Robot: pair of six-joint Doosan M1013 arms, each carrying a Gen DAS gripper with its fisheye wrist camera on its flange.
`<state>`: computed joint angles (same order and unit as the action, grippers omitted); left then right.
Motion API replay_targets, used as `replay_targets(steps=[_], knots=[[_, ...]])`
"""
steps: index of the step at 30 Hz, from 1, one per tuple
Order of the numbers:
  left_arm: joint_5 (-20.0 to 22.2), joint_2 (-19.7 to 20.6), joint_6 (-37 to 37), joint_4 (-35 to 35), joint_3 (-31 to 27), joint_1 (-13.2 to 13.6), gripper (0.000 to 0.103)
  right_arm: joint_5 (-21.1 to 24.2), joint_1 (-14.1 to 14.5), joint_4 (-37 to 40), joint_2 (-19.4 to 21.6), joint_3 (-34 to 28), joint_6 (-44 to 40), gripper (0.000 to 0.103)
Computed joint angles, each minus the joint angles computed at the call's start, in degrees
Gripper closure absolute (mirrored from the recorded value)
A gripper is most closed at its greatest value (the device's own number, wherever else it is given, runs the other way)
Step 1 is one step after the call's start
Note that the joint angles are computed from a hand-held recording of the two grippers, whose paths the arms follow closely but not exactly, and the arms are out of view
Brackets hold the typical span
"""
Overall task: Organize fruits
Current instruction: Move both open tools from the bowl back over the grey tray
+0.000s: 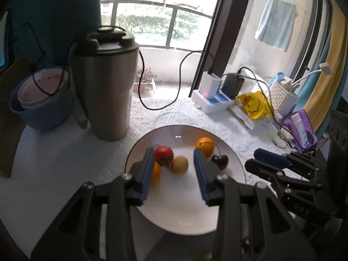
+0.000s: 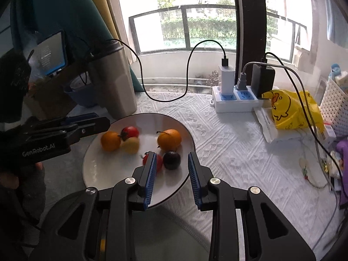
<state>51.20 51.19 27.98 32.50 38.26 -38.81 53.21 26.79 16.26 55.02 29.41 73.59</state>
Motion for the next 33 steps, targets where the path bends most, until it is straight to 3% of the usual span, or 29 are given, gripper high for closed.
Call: replay_targets(steps=[12, 33], knots=[[-2.8, -5.0, -7.1, 6.1, 8.6, -2.6, 0.060, -5.9, 0.1, 1.3, -7.5, 12.6, -1.2, 0.071], [0.8, -4.9, -9.8, 8.6, 9.5, -6.8, 0.059, -11.4, -1.7, 5.5, -14.5, 25.0, -4.2, 0.071]])
